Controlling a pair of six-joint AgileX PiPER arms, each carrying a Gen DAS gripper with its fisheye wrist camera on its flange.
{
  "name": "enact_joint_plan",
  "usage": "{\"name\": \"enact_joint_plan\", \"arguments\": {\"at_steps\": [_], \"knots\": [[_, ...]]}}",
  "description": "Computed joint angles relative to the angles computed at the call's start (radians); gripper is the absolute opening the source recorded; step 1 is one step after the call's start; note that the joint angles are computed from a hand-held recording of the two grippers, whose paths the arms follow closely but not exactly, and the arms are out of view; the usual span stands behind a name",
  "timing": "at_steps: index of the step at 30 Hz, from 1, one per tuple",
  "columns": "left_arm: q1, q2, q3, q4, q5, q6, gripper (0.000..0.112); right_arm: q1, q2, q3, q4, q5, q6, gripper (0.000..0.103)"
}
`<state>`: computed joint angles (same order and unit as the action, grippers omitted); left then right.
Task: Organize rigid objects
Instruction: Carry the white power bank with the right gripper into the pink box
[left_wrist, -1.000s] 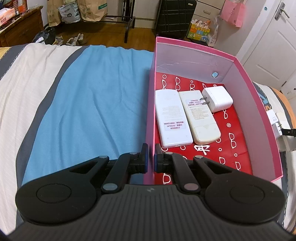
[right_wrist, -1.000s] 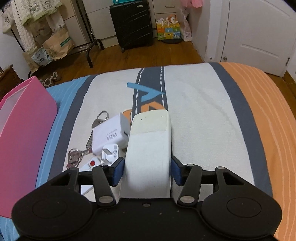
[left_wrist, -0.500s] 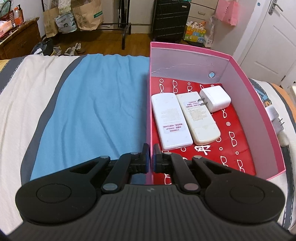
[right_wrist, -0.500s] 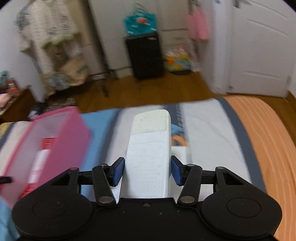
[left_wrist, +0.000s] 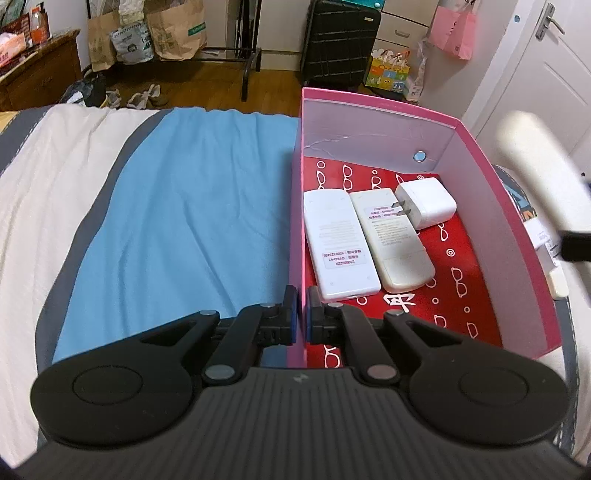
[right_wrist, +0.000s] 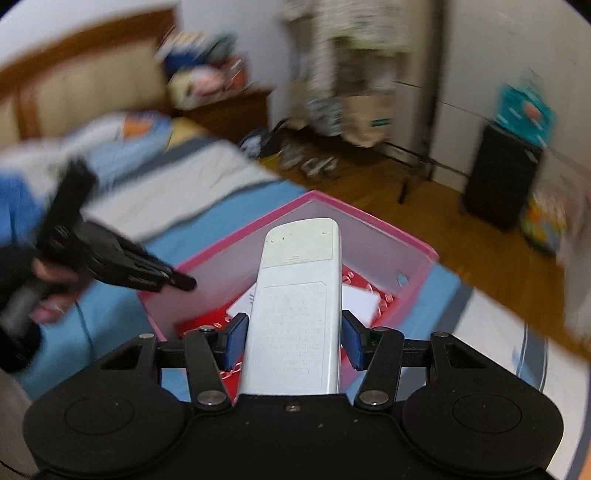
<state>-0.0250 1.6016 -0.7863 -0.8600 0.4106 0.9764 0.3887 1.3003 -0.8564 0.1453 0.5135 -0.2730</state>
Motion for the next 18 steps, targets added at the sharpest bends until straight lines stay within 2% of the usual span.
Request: {"name": "enact_joint_plan", "arguments": {"at_steps": [3, 6, 9, 11, 16, 18], "knots": [[0.0, 0.002, 0.0, -0.007, 0.001, 0.002, 0.004, -0.003, 0.2, -0.158, 0.03, 0.082, -0.096, 0.058], [0.013, 0.009, -0.005, -0.028, 0.016, 0.023, 0.004, 0.014, 0.311, -0.231, 0.046, 0.149, -0.187, 0.058], [0.022, 0.004, 0.002, -0.049, 0.023, 0.053, 0.004, 0.019, 0.401, -0.286, 0.103, 0.21, -0.307, 0.058], [0.033, 0.011, -0.004, -0.061, 0.037, 0.062, 0.004, 0.033, 0.452, -0.334, 0.118, 0.251, -0.328, 0.058], [0.042, 0.017, -0.004, -0.083, 0.045, 0.086, 0.005, -0.016, 0.565, -0.472, 0.256, 0.456, -0.463, 0.058], [0.043, 0.018, -0.003, -0.087, 0.043, 0.091, 0.005, -0.028, 0.595, -0.508, 0.274, 0.508, -0.498, 0.058]]}}
